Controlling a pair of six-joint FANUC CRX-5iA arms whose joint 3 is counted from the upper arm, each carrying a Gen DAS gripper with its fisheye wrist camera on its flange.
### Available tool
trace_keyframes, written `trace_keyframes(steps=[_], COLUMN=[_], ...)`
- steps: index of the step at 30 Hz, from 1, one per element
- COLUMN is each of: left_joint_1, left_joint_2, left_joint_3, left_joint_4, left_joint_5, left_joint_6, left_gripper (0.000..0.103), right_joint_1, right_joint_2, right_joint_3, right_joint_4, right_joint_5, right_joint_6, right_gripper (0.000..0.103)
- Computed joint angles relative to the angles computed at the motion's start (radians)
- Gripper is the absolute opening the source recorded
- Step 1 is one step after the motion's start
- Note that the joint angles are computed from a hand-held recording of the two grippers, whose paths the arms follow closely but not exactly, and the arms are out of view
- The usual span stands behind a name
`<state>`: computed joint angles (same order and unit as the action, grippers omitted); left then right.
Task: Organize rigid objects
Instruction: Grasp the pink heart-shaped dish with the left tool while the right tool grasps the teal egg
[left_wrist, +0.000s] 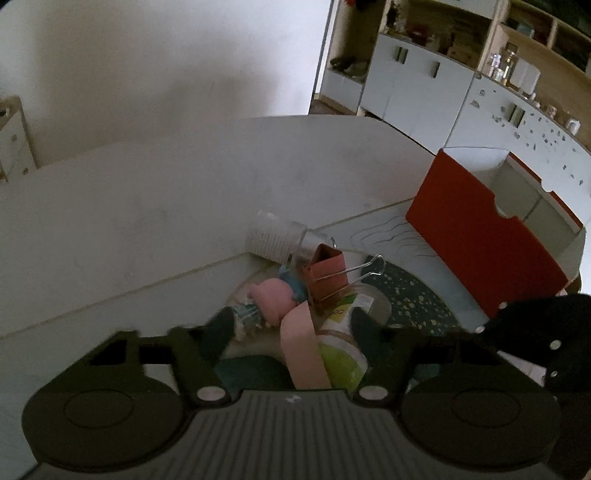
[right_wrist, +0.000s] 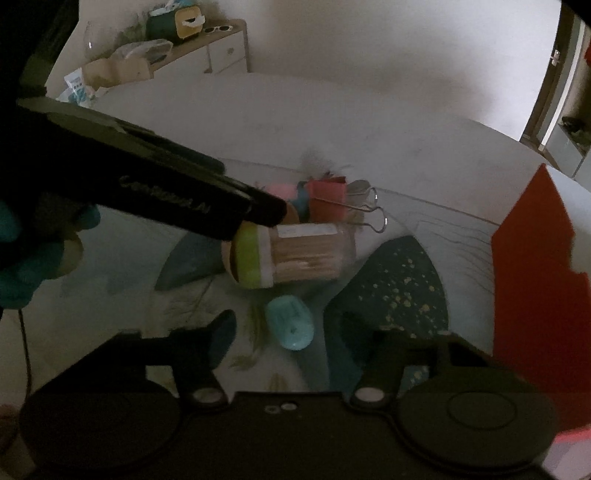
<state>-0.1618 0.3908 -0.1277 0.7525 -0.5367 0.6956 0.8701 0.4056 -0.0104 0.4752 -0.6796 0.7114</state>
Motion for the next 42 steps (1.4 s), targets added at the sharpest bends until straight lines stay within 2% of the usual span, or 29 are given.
trace_keyframes(steps=[2,4,6,12,17,18,19,32,35,37,42], left_joint_1=[0.004,0.006,0.007,0.01,0.008,0.007,0.006,0.015,0.022,0.027,0.028], left_joint_2=[0.012,0.023,0.034,0.052,0.061,0.061,0.062,0.017,-0.008,-0.026,-0.07], left_joint_3=[0.014,0.026,0.041,0.056,0.078,0.08,0.085,0.065,0.036,0.016,-0.028], left_joint_4=[-0.008,-0.015,-0.029,-0.023,-0.067,-0.075,-0.089,-0.189,-0.151,-0.127,-0.081], left_joint_5=[-0.016,-0.026,-0.041,-0.057,-0.067,-0.066,-0.069,-0.048,-0.035,-0.028,-0.013], left_joint_6=[0.038,0.059,0.077,0.118,0.178,0.187,0.199,0.293,0.267,0.246,0.209], left_gripper=[0.058,0.048,0.044,0.035,0.029,0.022,0.019,0.017,0.015,0.01,0.01], right_joint_1=[-0.004,-0.009,-0.011,-0.01,-0.004,-0.003,-0.001,0.016,0.024,0.031,0.042], right_joint_2=[0.013,0.025,0.035,0.058,0.064,0.064,0.065,0.024,-0.002,-0.024,-0.083], right_joint_3=[0.016,0.028,0.039,0.055,0.047,0.046,0.044,0.004,-0.019,-0.042,-0.095], right_joint_4=[-0.015,-0.028,-0.037,-0.032,0.0,0.004,0.011,0.063,0.077,0.098,0.139], right_joint_5=[-0.004,-0.005,-0.009,-0.02,-0.018,-0.018,-0.018,-0.025,-0.029,-0.03,-0.028], right_joint_6=[0.023,0.04,0.052,0.069,0.041,0.036,0.031,-0.024,-0.049,-0.074,-0.123], right_gripper=[0.053,0.049,0.045,0.037,0.033,0.032,0.032,0.032,0.032,0.032,0.032])
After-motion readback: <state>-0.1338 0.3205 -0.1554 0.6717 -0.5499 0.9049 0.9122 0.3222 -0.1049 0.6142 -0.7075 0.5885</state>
